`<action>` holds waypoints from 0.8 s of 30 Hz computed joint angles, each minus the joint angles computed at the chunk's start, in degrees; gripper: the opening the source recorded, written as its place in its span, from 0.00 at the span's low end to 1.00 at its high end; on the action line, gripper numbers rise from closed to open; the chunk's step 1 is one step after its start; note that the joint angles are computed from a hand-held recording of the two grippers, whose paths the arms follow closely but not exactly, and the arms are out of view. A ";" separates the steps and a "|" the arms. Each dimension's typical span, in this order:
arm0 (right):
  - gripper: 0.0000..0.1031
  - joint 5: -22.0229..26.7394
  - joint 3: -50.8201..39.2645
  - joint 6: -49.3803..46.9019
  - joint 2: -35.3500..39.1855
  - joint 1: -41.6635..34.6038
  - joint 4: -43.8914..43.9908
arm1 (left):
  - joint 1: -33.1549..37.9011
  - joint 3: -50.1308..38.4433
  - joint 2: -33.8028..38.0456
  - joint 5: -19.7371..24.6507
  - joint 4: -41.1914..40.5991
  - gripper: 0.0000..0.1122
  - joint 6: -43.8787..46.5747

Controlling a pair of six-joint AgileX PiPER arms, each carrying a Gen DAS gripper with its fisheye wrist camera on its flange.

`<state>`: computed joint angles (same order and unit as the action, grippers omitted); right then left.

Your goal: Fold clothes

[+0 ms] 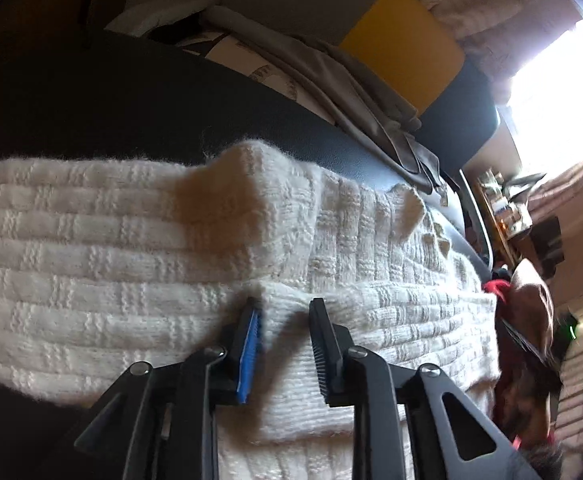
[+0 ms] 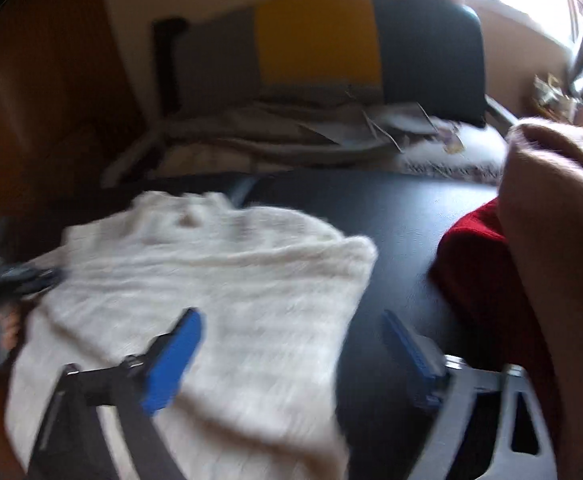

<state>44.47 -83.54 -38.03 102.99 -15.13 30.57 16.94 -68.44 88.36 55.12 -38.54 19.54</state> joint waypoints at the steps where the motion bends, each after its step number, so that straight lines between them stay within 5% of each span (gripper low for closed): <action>1: 0.63 -0.56 -2.81 3.96 2.48 1.22 -3.74 | -0.35 -0.14 -0.23 -0.23 0.58 0.13 0.33; 2: 0.36 -1.65 -3.32 5.63 3.16 1.96 -6.20 | -0.71 -0.26 -0.46 -0.47 1.16 0.08 0.67; 3: 0.22 -2.79 -3.71 6.93 3.83 2.58 -8.41 | -0.77 -0.45 -0.73 -0.81 0.84 0.07 1.26; 8: 0.18 -11.08 -1.52 16.89 4.28 5.73 -24.06 | -2.84 -4.35 2.12 -4.25 3.36 0.04 -3.51; 10: 0.18 -11.54 -0.91 17.27 4.68 4.72 -23.24 | -4.60 -5.06 3.76 -3.79 7.59 0.05 -6.45; 13: 0.29 -10.00 -1.14 13.48 3.93 2.23 -16.87 | -3.36 -2.43 1.08 -4.08 6.01 0.06 -6.89; 15: 0.54 -9.13 -1.18 13.34 2.81 1.45 -16.30 | -3.48 -0.63 -2.00 -6.21 8.71 0.11 -10.61; 20: 0.67 -9.66 3.95 1.46 -4.53 1.79 -2.97 | -7.41 2.67 -8.15 -8.59 6.07 0.18 -6.30; 24: 0.73 -8.18 8.48 1.36 -7.03 6.83 -0.75 | -16.17 4.74 -7.39 -9.25 21.06 0.18 -17.74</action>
<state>36.29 -75.05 -36.67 95.97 -8.30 29.82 0.76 -63.70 80.97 45.87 -17.48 1.80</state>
